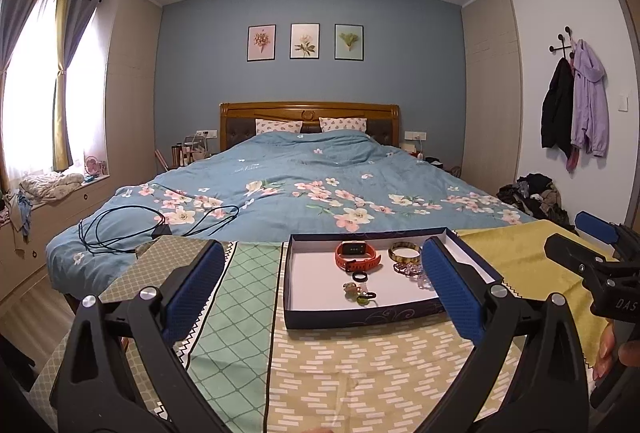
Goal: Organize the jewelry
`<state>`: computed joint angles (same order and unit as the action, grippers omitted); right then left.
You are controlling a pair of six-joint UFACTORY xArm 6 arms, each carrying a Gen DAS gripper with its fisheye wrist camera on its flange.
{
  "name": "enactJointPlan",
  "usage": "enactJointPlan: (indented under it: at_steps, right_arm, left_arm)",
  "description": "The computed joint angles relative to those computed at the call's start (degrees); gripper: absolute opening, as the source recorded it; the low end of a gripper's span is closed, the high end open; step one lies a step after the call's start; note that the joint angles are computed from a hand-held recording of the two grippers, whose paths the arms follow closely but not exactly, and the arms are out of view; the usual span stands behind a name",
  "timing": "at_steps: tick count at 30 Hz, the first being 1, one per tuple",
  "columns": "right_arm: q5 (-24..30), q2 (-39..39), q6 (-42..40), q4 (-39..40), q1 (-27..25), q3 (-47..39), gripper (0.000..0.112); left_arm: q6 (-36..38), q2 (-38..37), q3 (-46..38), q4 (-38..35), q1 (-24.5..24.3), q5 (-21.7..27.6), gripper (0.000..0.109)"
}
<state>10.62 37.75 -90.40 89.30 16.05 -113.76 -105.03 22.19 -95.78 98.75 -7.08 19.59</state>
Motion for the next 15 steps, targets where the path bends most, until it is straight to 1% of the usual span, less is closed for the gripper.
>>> enactJointPlan:
  at_steps: [2, 9, 15]
  right_arm:
    - [-0.19, -0.35, -1.08, 1.09, 0.10, 0.24, 0.096]
    - [-0.18, -1.53, -4.90, 5.41, 0.08, 1.19, 0.096]
    - [-0.08, -2.34, -5.93, 6.43, 0.07, 2.08, 0.096]
  left_arm:
    - [-0.73, -0.50, 0.44, 0.81, -0.03, -0.18, 0.097]
    - [-3.72, -2.69, 2.78, 3.49, -0.68, 1.45, 0.097]
    - [-4.54, -3.37, 3.43, 4.22, -0.87, 1.74, 0.097]
